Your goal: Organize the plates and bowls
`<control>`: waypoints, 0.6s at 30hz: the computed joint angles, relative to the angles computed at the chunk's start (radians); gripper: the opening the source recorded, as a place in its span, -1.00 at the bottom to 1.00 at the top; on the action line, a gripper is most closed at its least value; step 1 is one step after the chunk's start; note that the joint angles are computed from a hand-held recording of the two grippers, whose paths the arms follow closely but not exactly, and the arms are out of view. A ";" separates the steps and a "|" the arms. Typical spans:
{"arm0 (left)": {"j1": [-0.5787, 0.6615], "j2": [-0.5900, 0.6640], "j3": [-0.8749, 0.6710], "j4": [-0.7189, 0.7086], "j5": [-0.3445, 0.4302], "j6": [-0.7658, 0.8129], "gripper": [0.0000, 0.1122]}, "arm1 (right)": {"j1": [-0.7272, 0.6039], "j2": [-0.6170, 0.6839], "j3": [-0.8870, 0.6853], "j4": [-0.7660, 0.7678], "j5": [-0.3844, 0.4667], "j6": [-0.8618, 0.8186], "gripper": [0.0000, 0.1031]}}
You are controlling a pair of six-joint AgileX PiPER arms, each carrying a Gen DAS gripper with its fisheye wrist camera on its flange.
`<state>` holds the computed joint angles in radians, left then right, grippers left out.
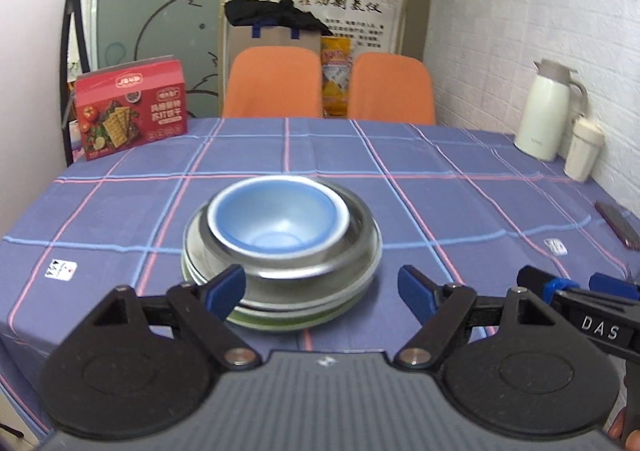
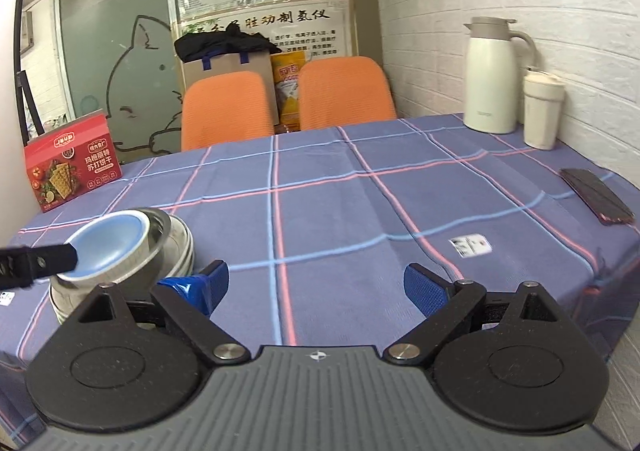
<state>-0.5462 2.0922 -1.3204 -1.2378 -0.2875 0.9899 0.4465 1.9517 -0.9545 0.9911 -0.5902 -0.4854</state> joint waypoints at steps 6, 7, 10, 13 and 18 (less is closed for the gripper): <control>-0.055 -0.043 0.112 0.159 -0.067 -0.165 0.43 | 0.029 -0.045 0.129 -0.067 -0.082 0.123 0.59; -0.064 -0.053 0.129 0.169 -0.080 -0.173 0.44 | 0.039 -0.058 0.155 -0.078 -0.098 0.143 0.59; -0.091 -0.089 0.193 0.222 -0.128 -0.229 0.44 | 0.070 -0.089 0.216 -0.100 -0.147 0.192 0.59; -0.111 -0.131 0.265 0.274 -0.179 -0.296 0.44 | 0.096 -0.119 0.259 -0.120 -0.173 0.219 0.60; -0.137 -0.181 0.363 0.316 -0.259 -0.367 0.44 | 0.151 -0.141 0.320 -0.146 -0.239 0.265 0.60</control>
